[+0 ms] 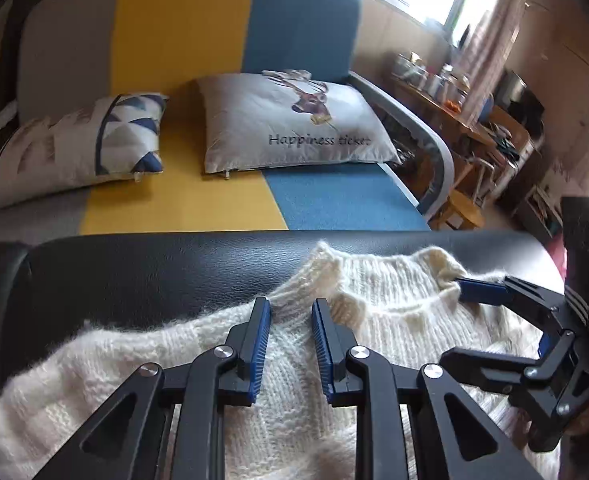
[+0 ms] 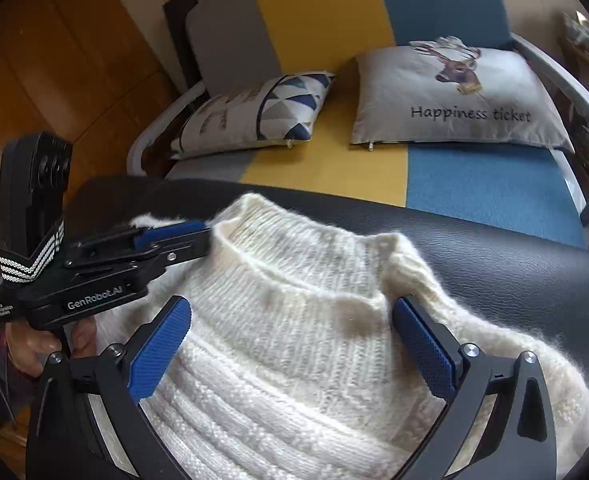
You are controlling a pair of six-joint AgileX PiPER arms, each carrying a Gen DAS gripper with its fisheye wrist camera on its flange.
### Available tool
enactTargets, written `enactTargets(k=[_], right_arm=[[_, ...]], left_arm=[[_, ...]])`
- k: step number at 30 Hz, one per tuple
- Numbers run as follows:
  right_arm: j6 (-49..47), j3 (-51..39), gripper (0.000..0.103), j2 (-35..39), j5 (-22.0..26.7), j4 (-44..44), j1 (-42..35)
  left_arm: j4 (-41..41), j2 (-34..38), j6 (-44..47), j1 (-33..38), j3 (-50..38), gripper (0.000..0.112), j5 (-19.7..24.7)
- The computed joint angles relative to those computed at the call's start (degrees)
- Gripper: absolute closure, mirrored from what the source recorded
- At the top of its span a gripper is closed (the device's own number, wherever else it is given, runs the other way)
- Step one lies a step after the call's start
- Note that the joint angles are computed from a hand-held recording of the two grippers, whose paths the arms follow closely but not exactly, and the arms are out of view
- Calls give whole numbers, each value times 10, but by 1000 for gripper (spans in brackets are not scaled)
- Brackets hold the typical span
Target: Fold clothes
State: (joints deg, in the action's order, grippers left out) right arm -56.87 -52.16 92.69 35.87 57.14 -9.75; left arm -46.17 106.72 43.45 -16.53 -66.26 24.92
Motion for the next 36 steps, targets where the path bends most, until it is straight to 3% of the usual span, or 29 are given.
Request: enactTargets(k=[3,8,13,15,19,23,28,33,36], right_arm=[[26,21,0,-37,3,-7,-9],[70,91,0,-141,-8,-74,-57],[67,125,0,-151,4,-96,-160],[-1,141,0,-140,-4,-51,-190],[25,138,0,-155,-3,-79,-182],[38,155,0,-226,49,-93,-216],[-18,216,0,-324,181,-100,-342],[-96,283,0,-369,239,-110,-453],[-148,310,0,-375,241,-85,-493]], left_arm=[[-39,-31,33,6,35,90,-15],[-184,-106,190,30,125,90,-30],[-137,-99,149,25,156,90,-65],[-157,-92,152,42,149,90,-43],[-121,-113,97,50,154,90,-42],[-135,-189,140,63,210,90,-35],[-90,-277,134,59,277,90,-32],[44,-245,5,13,295,90,-87],[33,-250,3,15,298,89,-91]])
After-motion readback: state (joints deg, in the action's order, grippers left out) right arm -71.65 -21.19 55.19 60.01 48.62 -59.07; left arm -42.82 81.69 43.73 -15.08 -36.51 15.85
